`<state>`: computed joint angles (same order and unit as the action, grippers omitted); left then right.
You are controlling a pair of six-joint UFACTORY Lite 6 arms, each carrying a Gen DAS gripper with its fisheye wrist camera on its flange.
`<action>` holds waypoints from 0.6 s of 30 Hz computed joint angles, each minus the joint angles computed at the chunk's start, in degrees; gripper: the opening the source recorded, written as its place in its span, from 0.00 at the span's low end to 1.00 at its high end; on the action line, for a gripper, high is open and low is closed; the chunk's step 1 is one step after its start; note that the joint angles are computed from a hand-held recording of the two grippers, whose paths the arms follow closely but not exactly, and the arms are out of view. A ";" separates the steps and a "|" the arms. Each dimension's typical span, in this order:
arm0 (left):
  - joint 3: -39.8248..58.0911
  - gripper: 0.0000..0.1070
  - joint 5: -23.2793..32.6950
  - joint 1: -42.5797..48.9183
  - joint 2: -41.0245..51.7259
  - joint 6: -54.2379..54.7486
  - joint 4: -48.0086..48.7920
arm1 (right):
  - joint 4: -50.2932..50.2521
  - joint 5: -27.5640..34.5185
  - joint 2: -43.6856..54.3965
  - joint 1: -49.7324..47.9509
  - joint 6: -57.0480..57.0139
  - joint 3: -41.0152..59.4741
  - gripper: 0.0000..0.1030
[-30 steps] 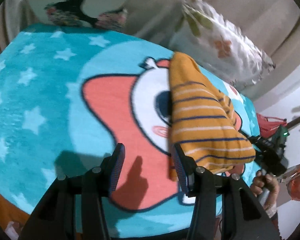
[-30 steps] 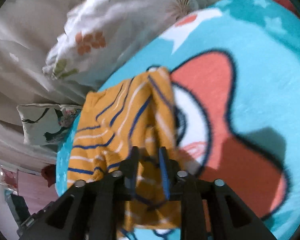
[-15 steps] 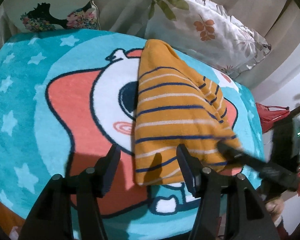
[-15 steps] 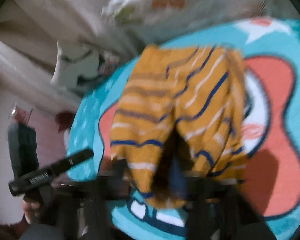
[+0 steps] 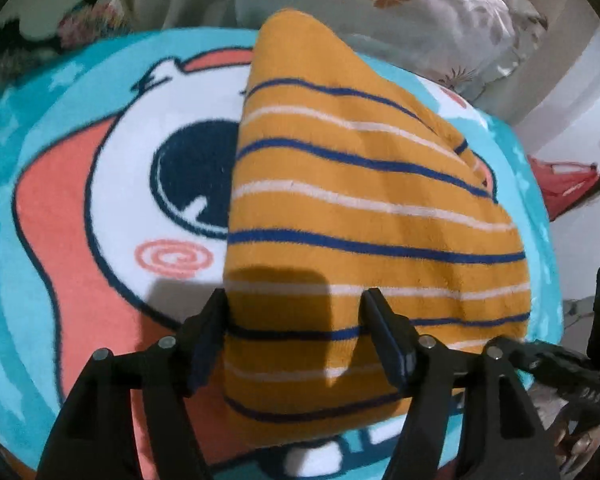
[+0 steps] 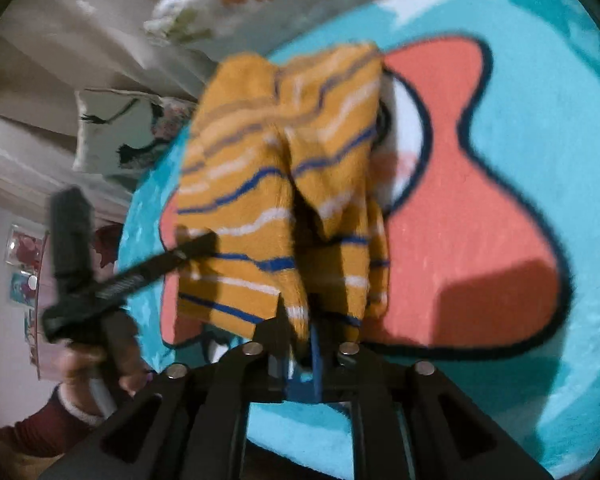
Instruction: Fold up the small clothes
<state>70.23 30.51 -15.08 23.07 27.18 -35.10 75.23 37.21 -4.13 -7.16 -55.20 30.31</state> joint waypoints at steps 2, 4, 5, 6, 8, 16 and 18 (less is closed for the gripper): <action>-0.17 0.63 2.20 1.89 -1.62 2.08 -2.89 | -1.60 1.50 -2.54 -3.87 0.76 0.68 0.43; -1.58 0.63 1.84 3.22 -4.72 5.61 -5.48 | -0.78 1.96 -3.15 -7.20 -0.22 1.81 0.61; -1.38 0.64 1.81 3.94 -5.55 6.78 -6.10 | 0.68 1.73 -2.00 -8.69 -1.39 3.08 0.65; -0.31 0.70 2.11 4.75 -5.13 7.69 -6.67 | 2.47 1.96 0.83 -10.35 -2.98 5.14 0.66; 4.06 0.78 4.05 7.10 -1.60 9.53 -8.70 | 6.79 2.17 9.00 -10.55 -6.54 11.01 0.72; 33.32 0.95 18.73 8.86 27.49 11.41 -17.65 | 11.21 2.91 39.21 -4.65 -8.22 35.01 0.72; 37.17 0.90 20.80 6.81 29.61 10.62 -16.01 | 13.80 3.04 41.88 -2.74 -8.95 37.83 0.54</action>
